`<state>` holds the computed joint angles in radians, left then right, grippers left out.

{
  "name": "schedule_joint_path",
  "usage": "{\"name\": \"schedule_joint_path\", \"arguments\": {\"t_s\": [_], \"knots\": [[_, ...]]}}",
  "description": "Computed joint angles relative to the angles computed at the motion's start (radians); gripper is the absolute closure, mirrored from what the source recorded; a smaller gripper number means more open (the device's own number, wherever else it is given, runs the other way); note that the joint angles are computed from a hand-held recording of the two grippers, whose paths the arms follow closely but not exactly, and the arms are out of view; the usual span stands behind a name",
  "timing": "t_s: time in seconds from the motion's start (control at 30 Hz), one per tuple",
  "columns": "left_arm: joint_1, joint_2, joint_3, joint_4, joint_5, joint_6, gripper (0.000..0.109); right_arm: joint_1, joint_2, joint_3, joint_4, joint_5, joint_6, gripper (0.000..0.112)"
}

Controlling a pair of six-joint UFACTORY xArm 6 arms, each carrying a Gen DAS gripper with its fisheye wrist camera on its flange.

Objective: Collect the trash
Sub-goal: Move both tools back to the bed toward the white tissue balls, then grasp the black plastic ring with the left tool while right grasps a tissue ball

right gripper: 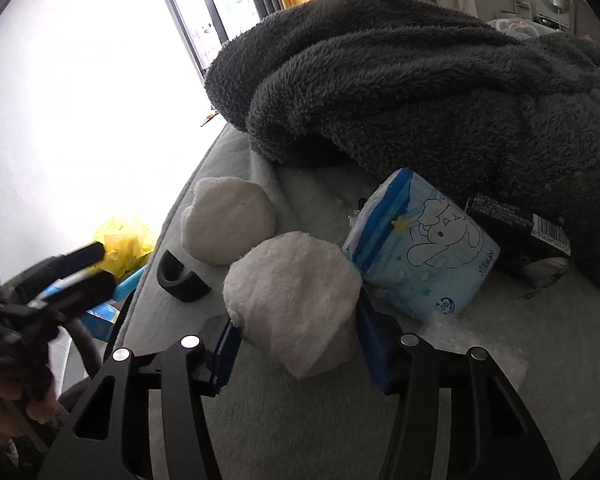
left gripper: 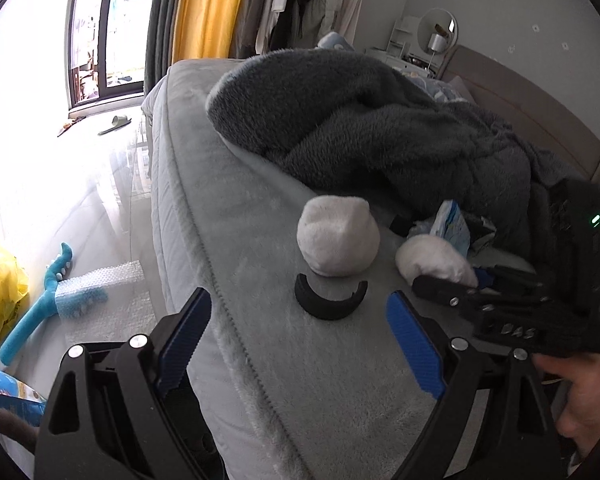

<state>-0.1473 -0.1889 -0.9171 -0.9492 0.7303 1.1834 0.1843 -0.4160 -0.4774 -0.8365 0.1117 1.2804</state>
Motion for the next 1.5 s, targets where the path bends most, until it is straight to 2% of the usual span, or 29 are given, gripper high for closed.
{"name": "schedule_joint_path", "arguments": {"t_s": [0.13,0.23,0.3,0.5,0.6,0.7,0.8,0.9,1.1,1.27,1.5], "knots": [[-0.041,0.013,0.020,0.008,-0.063,0.020,0.026,0.001,-0.057,0.047,0.111,-0.060,-0.091,0.058],[-0.048,0.035,0.014,-0.015,-0.061,0.026,0.029,0.012,-0.121,0.074,0.157,-0.046,-0.141,0.058],[-0.060,0.056,0.009,-0.009,-0.079,0.017,0.036,0.017,-0.157,0.088,0.180,-0.029,-0.167,0.058],[-0.079,0.075,0.002,-0.046,-0.076,0.034,0.037,0.024,-0.263,0.145,0.309,0.038,-0.279,0.058],[-0.095,0.069,0.008,-0.048,-0.085,0.034,0.038,0.017,-0.281,0.155,0.317,0.047,-0.286,0.058],[-0.116,0.067,0.015,-0.025,-0.111,0.009,0.048,0.017,-0.273,0.144,0.300,0.054,-0.275,0.058],[-0.134,0.070,0.024,0.026,-0.149,-0.038,0.054,0.022,-0.293,0.147,0.309,0.070,-0.286,0.058],[-0.129,0.076,0.015,0.037,-0.139,-0.064,0.057,0.035,-0.313,0.145,0.301,0.094,-0.275,0.058],[-0.107,0.075,0.006,0.012,-0.108,-0.051,0.059,0.053,-0.269,0.100,0.261,0.093,-0.232,0.058],[-0.071,0.048,-0.002,-0.088,-0.050,0.012,0.060,0.092,-0.199,0.025,0.188,0.105,-0.171,0.058],[-0.013,0.028,-0.013,-0.182,-0.055,0.091,0.060,0.158,-0.122,-0.067,0.109,0.146,-0.107,0.058]]}}
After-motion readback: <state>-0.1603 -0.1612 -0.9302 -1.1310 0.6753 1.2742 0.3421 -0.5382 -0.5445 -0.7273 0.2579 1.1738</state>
